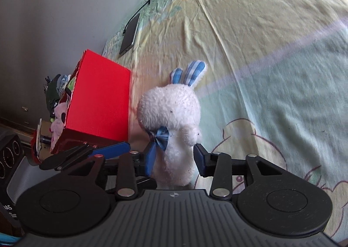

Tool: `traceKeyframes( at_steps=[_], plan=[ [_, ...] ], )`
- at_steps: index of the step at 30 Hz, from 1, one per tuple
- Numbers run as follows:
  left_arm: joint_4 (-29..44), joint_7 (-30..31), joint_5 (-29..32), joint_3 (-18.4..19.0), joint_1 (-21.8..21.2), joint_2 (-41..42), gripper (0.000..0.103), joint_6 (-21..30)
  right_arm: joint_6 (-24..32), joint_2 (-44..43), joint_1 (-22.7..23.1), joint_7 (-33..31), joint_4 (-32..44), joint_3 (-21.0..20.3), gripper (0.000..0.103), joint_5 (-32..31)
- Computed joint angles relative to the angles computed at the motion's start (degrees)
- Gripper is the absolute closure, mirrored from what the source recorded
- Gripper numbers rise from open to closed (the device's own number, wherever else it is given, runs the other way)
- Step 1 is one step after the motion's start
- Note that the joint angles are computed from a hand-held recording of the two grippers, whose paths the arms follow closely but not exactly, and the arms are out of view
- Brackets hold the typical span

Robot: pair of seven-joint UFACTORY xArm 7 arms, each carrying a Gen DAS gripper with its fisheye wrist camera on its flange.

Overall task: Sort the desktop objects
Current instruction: 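Lift the white bunny plush off the sheet with both grippers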

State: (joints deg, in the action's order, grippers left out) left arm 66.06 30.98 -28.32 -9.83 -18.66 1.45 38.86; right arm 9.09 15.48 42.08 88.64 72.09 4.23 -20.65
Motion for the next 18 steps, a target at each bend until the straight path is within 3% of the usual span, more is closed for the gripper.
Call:
traceKeyframes(
  at_steps=[5,7,11,18],
  plan=[
    [4.14,-3.78,0.06,-0.29,0.31,4.29,0.019,1.65,1.90,0.31,0.88,3.97,0.64,-1.67,0.060,-2.10],
    [6.01,-4.74,0.04,-0.56,0.60,6.09,0.019,3.06,3.32,0.67,0.48,4.19,1.41,-1.41,0.050,-2.43],
    [8.85,-5.39,-0.09,-1.10,1.41,8.80,0.020,5.07,4.96,1.05,-0.48,5.14,2.16,-1.04,0.045,-3.67],
    [12.32,-7.72,2.98,-1.35,1.72,11.78,0.021,8.32,0.80,5.21,-8.01,-11.17,4.82,7.43,0.046,9.52]
  ],
)
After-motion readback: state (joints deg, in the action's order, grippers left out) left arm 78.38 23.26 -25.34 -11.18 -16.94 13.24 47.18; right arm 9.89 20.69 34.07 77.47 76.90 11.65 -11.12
